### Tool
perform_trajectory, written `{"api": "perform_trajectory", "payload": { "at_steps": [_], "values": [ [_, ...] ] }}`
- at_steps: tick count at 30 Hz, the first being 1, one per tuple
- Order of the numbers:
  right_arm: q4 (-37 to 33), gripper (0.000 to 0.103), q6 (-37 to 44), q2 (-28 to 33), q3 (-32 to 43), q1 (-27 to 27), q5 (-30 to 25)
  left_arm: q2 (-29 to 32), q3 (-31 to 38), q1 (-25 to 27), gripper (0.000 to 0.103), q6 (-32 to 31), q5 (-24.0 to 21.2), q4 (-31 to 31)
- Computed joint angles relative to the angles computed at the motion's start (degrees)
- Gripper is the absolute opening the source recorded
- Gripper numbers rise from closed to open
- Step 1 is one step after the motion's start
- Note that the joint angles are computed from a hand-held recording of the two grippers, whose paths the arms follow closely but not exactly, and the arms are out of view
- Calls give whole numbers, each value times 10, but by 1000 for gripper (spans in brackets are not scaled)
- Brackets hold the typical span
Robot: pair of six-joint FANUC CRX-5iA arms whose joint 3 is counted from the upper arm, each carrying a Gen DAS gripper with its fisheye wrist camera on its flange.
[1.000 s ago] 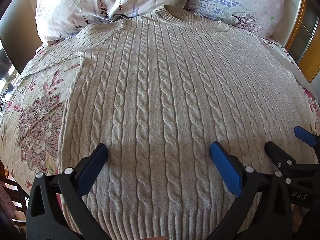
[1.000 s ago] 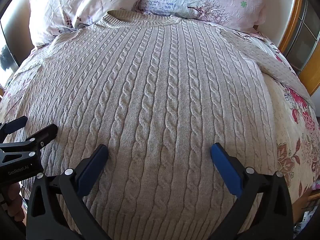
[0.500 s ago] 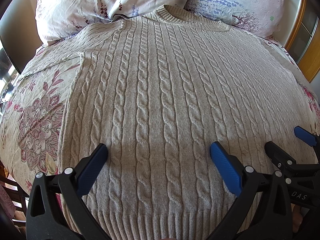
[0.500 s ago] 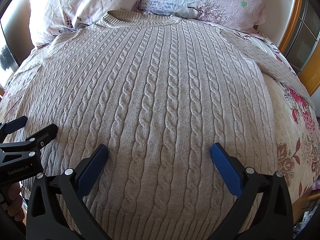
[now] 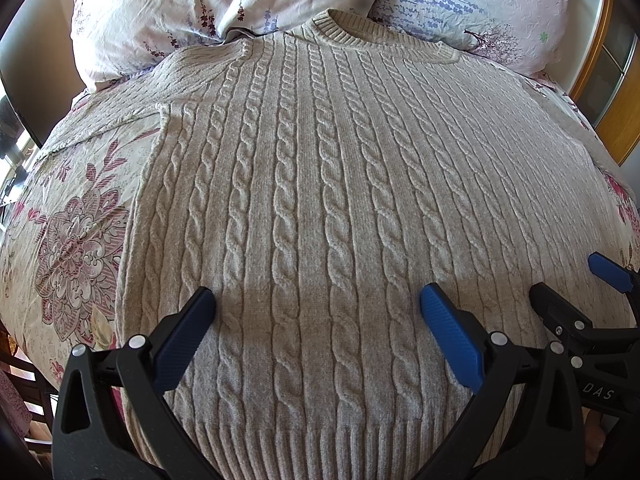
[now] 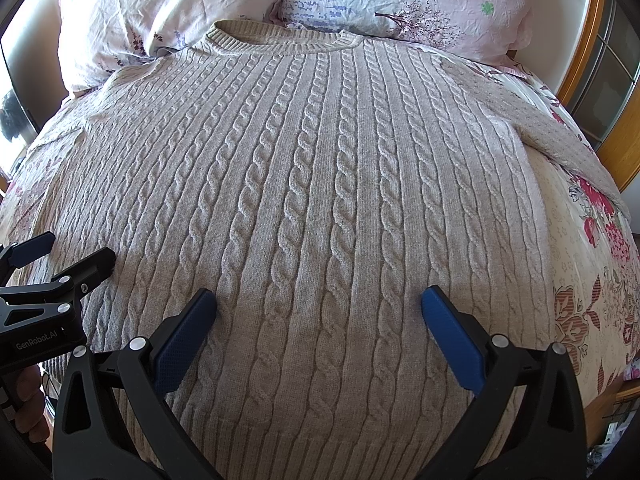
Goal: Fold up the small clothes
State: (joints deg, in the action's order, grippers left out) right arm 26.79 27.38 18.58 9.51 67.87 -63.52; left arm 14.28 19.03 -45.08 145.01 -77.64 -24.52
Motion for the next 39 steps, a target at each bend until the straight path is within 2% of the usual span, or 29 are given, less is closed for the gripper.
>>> {"api": "perform_trajectory", "payload": {
  "at_steps": [39],
  "values": [
    [-2,102,10,0,-3,-2,10,1,1,1,101,-2,-1,3]
  ]
}}
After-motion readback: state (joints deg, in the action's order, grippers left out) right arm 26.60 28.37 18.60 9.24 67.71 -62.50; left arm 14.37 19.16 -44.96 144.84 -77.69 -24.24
